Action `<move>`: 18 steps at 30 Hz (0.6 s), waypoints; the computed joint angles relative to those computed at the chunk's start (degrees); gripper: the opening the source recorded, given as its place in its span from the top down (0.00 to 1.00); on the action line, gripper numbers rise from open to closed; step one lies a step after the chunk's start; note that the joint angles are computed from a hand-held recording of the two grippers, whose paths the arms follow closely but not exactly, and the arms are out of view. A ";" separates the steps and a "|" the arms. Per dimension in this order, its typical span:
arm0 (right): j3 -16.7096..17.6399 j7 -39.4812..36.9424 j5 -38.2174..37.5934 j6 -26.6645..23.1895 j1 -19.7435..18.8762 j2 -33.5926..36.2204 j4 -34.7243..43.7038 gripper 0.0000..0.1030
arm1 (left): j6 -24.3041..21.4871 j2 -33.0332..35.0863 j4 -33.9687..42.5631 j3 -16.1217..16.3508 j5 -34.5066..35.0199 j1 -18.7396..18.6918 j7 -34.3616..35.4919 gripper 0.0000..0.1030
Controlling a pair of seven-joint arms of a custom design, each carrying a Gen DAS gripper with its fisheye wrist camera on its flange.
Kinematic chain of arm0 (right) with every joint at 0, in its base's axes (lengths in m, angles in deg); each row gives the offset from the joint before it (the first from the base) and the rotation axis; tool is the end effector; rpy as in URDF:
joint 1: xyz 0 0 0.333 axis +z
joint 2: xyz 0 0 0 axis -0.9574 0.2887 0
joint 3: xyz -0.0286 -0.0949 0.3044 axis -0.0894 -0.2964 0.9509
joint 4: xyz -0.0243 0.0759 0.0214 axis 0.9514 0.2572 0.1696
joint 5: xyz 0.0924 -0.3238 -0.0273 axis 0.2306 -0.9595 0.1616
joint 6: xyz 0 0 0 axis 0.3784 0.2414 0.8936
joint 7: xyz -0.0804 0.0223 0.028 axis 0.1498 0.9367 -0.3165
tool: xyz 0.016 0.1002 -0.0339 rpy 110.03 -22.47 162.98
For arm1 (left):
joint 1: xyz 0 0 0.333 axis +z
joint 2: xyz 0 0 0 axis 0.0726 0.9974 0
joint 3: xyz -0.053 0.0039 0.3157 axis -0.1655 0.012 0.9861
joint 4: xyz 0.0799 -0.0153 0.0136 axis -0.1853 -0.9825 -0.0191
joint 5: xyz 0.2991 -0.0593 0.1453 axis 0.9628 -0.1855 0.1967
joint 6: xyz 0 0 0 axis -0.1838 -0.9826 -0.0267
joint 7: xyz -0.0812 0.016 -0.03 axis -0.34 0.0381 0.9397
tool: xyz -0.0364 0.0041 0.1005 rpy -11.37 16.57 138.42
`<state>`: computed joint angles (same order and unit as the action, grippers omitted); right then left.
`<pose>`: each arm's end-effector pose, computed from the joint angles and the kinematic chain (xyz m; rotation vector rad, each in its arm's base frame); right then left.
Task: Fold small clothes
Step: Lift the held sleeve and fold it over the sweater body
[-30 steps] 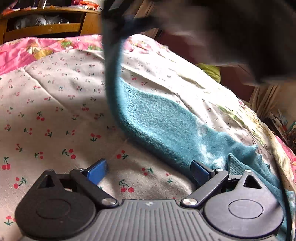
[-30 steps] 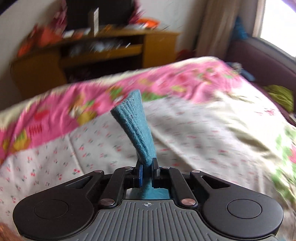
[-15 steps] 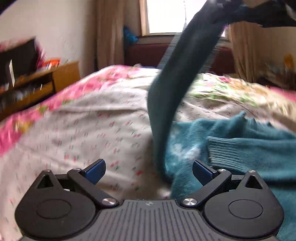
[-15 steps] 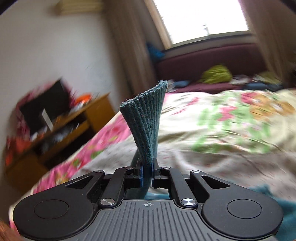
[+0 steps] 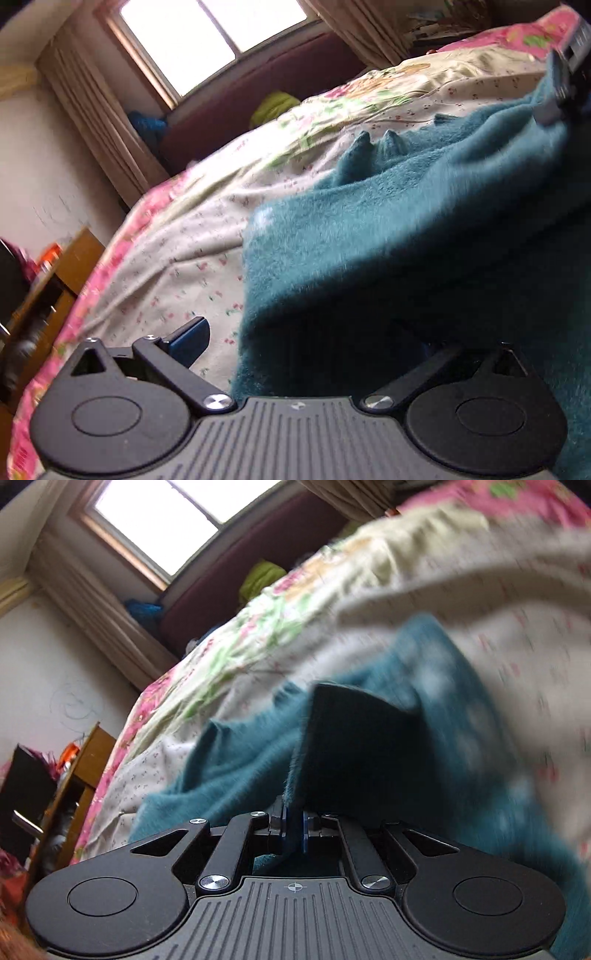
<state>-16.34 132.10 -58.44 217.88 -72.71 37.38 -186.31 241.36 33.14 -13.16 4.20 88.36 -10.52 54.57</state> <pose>0.5698 0.1664 0.4243 -1.1140 1.8854 -0.1808 0.5871 -0.2252 0.4007 -1.0910 1.8980 -0.4672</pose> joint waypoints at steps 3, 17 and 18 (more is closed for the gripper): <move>7.16 2.71 -4.12 2.24 -7.76 1.46 -0.68 0.88 | -0.74 -0.10 0.19 -0.22 -1.73 -0.13 2.27 0.00; -3.03 4.71 0.25 5.08 1.13 0.29 2.72 0.91 | -0.26 -0.22 1.52 -0.22 1.60 -0.43 3.89 0.00; -5.09 3.66 0.56 8.94 2.91 -0.19 2.05 0.91 | 0.01 -0.63 1.66 -0.12 2.62 -0.46 2.91 0.00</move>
